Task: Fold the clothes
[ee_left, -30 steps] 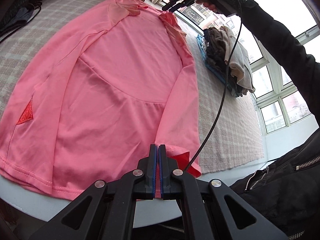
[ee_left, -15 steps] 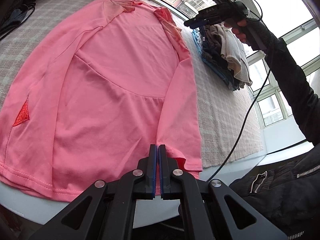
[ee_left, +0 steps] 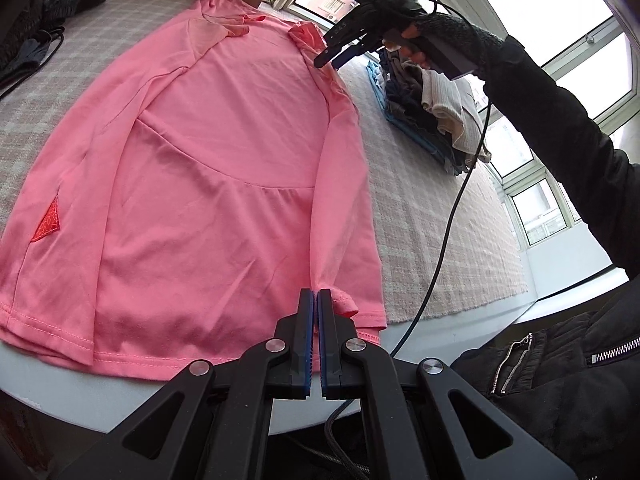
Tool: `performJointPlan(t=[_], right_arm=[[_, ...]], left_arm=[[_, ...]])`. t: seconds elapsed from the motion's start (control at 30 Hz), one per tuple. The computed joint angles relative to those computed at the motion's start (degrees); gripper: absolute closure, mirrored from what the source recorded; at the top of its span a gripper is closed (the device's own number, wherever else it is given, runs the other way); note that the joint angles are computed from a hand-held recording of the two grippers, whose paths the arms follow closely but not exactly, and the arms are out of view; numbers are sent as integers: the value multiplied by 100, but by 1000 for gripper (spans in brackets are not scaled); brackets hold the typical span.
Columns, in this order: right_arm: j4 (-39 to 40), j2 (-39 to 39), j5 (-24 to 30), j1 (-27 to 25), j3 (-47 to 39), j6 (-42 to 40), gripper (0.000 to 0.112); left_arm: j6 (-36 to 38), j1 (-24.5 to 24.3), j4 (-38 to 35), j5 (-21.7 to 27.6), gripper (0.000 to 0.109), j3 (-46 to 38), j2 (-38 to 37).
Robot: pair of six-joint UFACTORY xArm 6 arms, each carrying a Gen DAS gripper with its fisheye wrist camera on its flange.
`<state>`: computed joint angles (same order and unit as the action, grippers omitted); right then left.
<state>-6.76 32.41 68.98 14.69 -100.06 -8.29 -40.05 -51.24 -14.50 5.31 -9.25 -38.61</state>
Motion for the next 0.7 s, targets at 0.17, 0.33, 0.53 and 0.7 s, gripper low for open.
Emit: performJointPlan(t=[0.17,0.33,0.53,0.7], right_arm=[[128,-260,-114,-73,115,-124,107],[621,-370,141,-239,-8,-78,106],[402,-315,616,-132,-219,304,86],[495,-315,355,-31,-178,359,86]], left_arm=[[-342,-32,353,-83,107,10,-55],[-38,-113,265,-92,107,-163,46],[362,-232,-90,-135,107,-250,89],[638,-273,-347,-97,107,-310,165]])
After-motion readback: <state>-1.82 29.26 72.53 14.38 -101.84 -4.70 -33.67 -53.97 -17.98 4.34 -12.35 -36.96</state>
